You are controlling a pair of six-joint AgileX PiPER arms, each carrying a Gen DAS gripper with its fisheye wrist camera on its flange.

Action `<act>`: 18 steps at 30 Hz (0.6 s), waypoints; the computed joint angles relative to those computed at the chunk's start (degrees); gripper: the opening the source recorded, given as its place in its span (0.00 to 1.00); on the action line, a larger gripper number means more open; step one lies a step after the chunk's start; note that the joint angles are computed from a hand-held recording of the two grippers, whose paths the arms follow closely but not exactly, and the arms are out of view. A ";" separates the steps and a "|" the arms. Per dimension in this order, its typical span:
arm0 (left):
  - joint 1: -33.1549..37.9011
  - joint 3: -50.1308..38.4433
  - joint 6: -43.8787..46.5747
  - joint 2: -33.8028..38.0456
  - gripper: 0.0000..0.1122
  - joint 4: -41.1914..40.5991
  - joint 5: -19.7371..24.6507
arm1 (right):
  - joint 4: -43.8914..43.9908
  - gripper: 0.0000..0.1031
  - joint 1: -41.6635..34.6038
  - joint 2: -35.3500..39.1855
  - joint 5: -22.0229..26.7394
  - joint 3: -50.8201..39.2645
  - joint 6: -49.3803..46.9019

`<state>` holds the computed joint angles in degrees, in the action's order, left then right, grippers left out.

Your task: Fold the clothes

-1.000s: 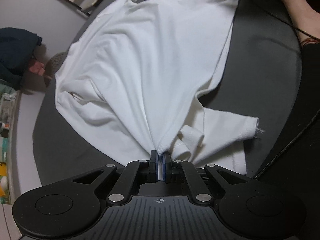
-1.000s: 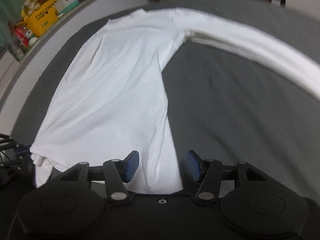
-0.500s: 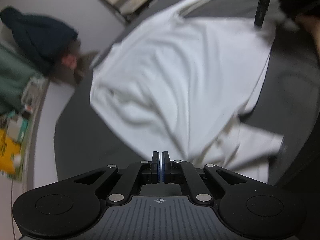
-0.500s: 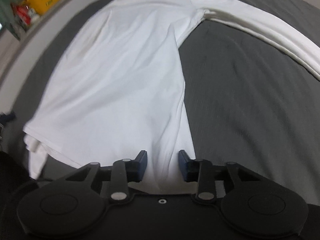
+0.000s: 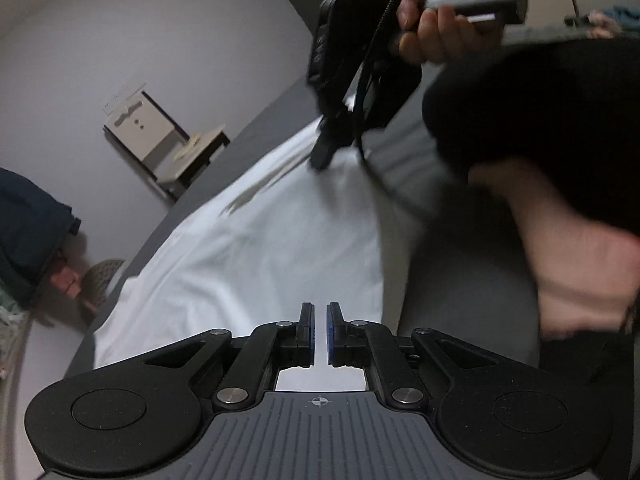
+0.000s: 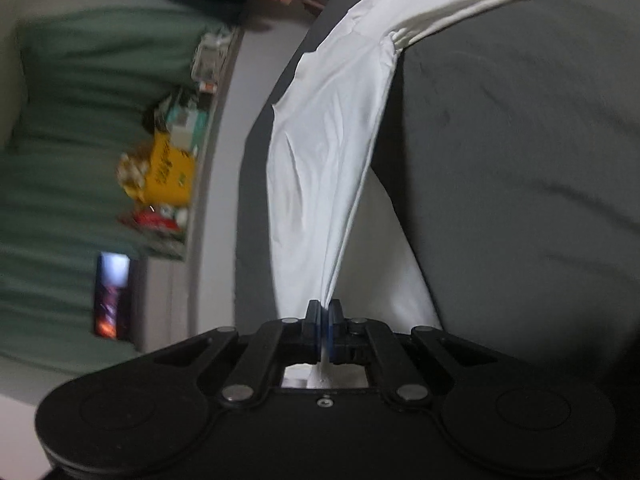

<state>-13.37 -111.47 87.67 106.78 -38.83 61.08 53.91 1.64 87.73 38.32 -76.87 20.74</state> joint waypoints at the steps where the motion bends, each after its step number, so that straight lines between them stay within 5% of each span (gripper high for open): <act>1: -0.96 0.81 -1.08 -0.21 0.05 -0.47 -1.62 | -0.76 0.04 0.22 0.09 -0.29 -0.29 0.94; 10: -2.66 3.07 -3.21 -0.83 0.05 -4.04 -5.42 | 7.25 0.04 -0.10 1.74 -2.43 0.47 -3.66; 18: -4.15 8.45 3.53 -2.97 0.06 -8.24 -10.30 | 0.47 0.04 0.97 3.76 -1.02 -4.45 0.54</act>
